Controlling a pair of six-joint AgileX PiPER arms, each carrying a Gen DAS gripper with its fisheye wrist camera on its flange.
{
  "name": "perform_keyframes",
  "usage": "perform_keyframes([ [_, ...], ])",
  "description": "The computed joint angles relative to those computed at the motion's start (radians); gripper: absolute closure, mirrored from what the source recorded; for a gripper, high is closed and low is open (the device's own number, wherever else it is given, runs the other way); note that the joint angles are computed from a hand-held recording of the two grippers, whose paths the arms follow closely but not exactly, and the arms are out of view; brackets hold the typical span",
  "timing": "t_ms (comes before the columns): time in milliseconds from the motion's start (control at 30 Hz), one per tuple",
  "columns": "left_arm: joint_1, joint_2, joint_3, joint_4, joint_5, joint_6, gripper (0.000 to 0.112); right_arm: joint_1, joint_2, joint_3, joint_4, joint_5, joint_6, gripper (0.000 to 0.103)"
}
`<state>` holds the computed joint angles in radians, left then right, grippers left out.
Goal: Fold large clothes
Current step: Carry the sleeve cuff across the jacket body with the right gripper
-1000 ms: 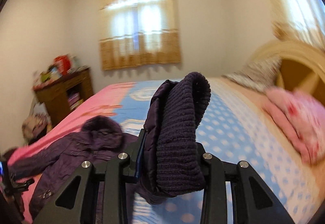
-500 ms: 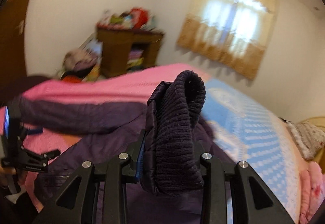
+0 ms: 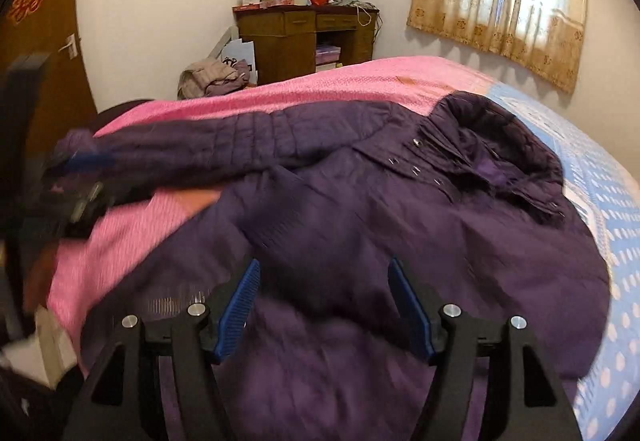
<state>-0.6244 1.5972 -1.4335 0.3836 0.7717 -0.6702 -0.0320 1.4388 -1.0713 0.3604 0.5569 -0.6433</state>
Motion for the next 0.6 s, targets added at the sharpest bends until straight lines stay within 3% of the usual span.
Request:
perform_keyframes([
  [167, -0.047, 0.111, -0.192, -0.078, 0.012, 0.111, 0.009, -0.205, -0.064, 0.039, 0.031, 0.019, -0.095, 0.036],
  [300, -0.103, 0.263, -0.386, -0.074, 0.1, 0.139, 0.009, -0.408, -0.02, -0.017, 0.179, 0.091, -0.174, 0.035],
  [433, -0.188, 0.379, -0.502, 0.101, 0.197, 0.112, 0.009, -0.535, 0.09, -0.149, 0.26, 0.139, -0.159, 0.035],
  [533, -0.228, 0.456, -0.576, 0.26, 0.249, 0.07, 0.009, -0.554, 0.178, -0.265, 0.277, 0.148, -0.131, 0.035],
  [600, -0.238, 0.528, -0.679, 0.288, 0.304, 0.105, 0.009, -0.537, 0.25, -0.355, 0.264, 0.135, -0.092, 0.035],
])
